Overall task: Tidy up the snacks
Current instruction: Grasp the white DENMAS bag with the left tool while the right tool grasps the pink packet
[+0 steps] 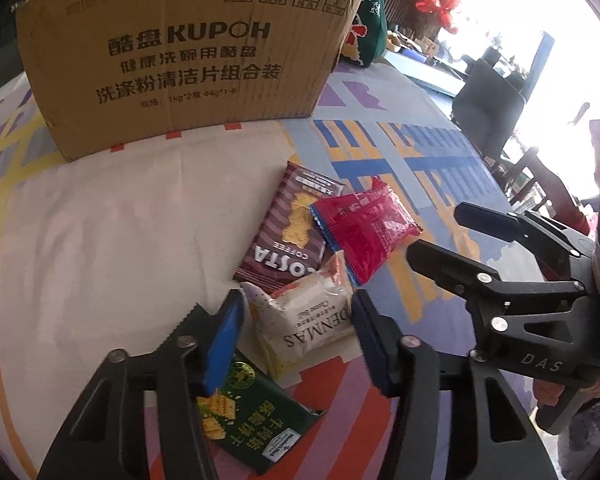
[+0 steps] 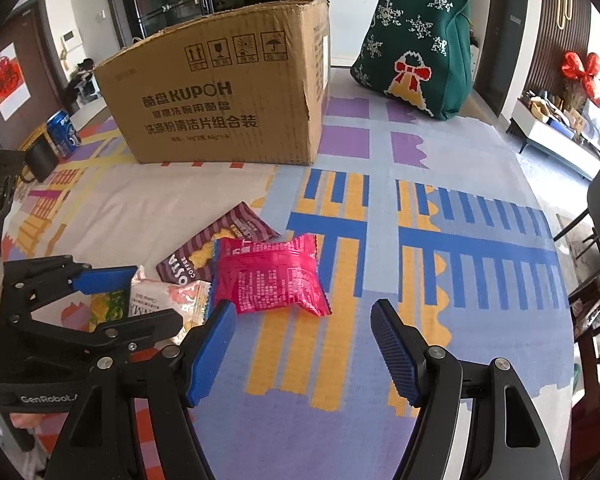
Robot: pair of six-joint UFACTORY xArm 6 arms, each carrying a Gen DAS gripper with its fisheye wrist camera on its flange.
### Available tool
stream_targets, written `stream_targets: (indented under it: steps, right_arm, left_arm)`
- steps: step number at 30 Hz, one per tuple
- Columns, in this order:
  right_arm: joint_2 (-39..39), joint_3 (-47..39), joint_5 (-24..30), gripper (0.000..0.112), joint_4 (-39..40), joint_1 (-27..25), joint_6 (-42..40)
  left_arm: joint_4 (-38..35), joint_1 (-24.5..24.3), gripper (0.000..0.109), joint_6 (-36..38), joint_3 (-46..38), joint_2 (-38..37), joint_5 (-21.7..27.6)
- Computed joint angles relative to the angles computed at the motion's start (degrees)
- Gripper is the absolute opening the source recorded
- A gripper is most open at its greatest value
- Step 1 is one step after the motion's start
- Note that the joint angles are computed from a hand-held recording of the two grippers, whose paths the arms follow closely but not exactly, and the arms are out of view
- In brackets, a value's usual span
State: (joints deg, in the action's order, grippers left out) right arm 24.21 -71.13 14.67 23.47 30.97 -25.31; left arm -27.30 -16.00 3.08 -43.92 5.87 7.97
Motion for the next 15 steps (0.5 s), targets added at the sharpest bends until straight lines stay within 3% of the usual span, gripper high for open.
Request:
stream_targets:
  steps: [2, 5, 15]
  right_arm:
    - [0.3, -0.42, 0.24, 0.07, 0.6, 0.06, -0.8]
    - [0.88, -1.24, 0.59, 0.071, 0.78, 0.15, -1.33]
    - [4.65, -7.16, 5.27, 0.071, -1.0, 0.41, -0.91]
  left_arm:
    - [-4.44, -0.34, 0.044, 3.49, -0.41, 0.18, 0.29]
    - [-4.3, -0.42, 0.041, 3.6, 0.12, -0.55, 0.16]
    - [6.39, 1.6, 0.038, -6.26, 3.07, -4.23, -2.4]
